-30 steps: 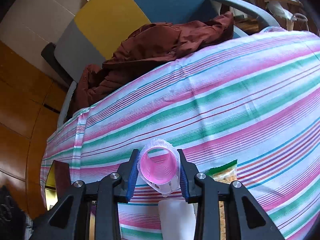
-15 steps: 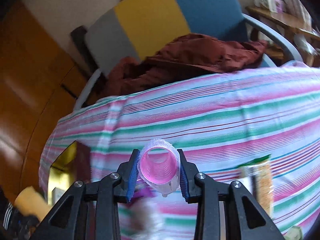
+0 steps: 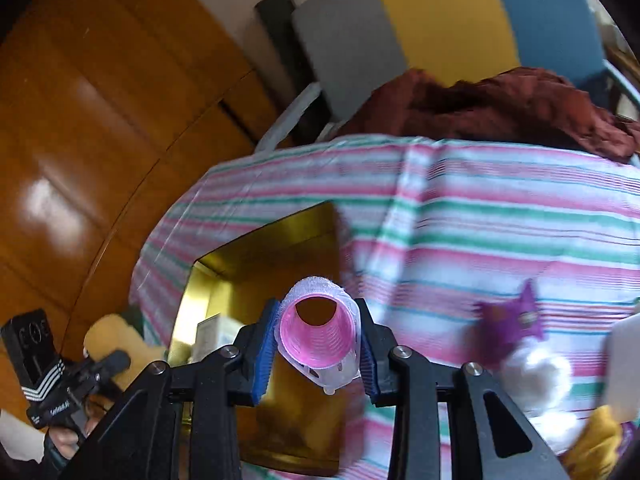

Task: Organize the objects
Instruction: 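Carry and release the pink curler in the tray with the right gripper while the left releases the sponge there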

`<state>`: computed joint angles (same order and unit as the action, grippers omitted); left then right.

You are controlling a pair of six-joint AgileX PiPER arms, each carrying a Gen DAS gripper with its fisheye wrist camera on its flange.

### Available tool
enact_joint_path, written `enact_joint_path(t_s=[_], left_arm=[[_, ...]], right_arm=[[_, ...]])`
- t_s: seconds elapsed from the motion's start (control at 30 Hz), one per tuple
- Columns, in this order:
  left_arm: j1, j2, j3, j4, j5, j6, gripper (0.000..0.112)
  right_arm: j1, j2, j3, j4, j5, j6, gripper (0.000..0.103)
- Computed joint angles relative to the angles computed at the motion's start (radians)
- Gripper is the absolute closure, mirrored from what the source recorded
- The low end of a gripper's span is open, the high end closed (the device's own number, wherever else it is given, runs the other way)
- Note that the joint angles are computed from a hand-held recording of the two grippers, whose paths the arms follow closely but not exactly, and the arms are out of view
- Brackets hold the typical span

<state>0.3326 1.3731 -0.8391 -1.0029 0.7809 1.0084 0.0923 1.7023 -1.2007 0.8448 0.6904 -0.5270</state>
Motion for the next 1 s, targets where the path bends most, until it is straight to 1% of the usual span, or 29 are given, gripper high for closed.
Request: enact_joint_path(t_s=[0.13,0.23,0.3,0.33,0.37,0.4,0.43,0.47,0.5,0.63,0.7,0.83,0.93,0.97,1.0], left_arm=[[0.081,0.008,0.023,0.01,-0.012,0.045,0.06],[0.098,0.019,0.045,0.05,-0.062,0.051,0.06],[0.114,0.046,0.052,0.061,-0.073,0.054,0.06],[0.124,0.061,0.051,0.065,-0.074,0.049,0.059],[0.125,0.075,0.05,0.07,-0.081,0.04,0.059],[0.12,0.083,0.048,0.079,-0.087,0.03,0.058],[0.119,0.086,0.05,0.084,-0.088,0.029,0.057],[0.12,0.09,0.055,0.083,-0.081,0.039,0.053],[0.125,0.097,0.058,0.077,-0.061,0.061,0.052],[0.127,0.1,0.076,0.081,-0.032,0.105,0.052],[0.128,0.1,0.086,0.076,-0.008,0.121,0.052],[0.118,0.089,0.099,0.069,0.014,0.135,0.052],[0.128,0.072,0.104,0.053,0.035,0.158,0.044],[0.135,0.069,0.103,0.04,0.054,0.174,0.039],[0.134,0.07,0.1,0.038,0.066,0.177,0.032]], right_arm=[[0.091,0.052,-0.06,-0.079,-0.022,0.111,0.068],[0.124,0.126,-0.159,-0.165,-0.006,0.217,0.068],[0.137,0.176,-0.234,-0.218,0.013,0.287,0.067],[0.153,0.201,-0.274,-0.261,0.002,0.348,0.066],[0.16,0.215,-0.296,-0.275,-0.014,0.38,0.054],[0.161,0.23,-0.321,-0.281,-0.024,0.409,0.047],[0.164,0.238,-0.337,-0.297,-0.031,0.443,0.032],[0.167,0.238,-0.342,-0.315,-0.043,0.471,0.026],[0.173,0.241,-0.347,-0.334,-0.054,0.495,0.026],[0.184,0.222,-0.305,-0.362,-0.057,0.506,0.026],[0.191,0.201,-0.254,-0.368,-0.071,0.503,0.026],[0.191,0.153,-0.136,-0.336,-0.107,0.471,0.026],[0.196,0.11,-0.053,-0.321,-0.139,0.454,0.026],[0.197,0.092,-0.023,-0.313,-0.151,0.448,0.026],[0.199,0.076,0.004,-0.303,-0.162,0.44,0.026]])
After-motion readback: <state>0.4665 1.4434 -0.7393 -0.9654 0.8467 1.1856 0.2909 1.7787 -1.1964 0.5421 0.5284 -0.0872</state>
